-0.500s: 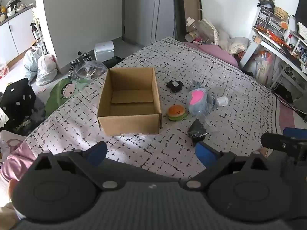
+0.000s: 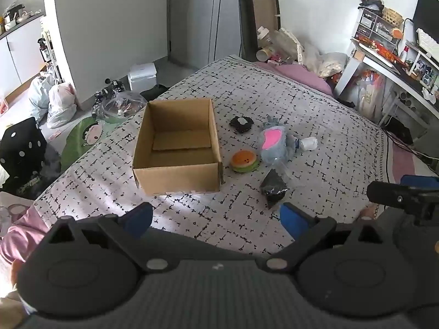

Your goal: Organize soft objects

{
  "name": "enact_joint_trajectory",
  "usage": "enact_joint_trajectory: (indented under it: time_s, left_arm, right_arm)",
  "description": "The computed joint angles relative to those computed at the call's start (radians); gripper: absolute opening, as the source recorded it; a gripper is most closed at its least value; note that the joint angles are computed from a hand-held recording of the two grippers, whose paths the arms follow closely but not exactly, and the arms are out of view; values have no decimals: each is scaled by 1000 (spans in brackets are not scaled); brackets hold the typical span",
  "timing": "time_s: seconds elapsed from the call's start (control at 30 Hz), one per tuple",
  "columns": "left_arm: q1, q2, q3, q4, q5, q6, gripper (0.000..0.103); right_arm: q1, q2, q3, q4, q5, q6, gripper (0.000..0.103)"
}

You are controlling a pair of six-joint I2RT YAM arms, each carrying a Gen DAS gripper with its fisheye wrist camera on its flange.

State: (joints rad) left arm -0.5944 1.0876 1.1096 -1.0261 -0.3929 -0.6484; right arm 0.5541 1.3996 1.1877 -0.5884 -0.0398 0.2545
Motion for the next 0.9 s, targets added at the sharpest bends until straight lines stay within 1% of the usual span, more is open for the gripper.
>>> enact_joint_trajectory:
  time_s: [0.1, 0.13, 0.27, 0.9]
  left_arm:
    - [-5, 2, 4, 0, 1, -2, 99]
    - [-7, 2, 4, 0, 1, -4, 99]
    - [-12, 1, 4, 0, 1, -7, 99]
    - [-74, 22, 37, -24, -35, -51, 99]
  right_arm:
    - [7, -2, 2, -4, 10, 6, 103]
    - [-10, 0, 1, -1, -6, -3, 103]
    - [-11, -2, -1, -1, -12, -3, 103]
    - [-29, -39, -32, 1, -21, -24, 103]
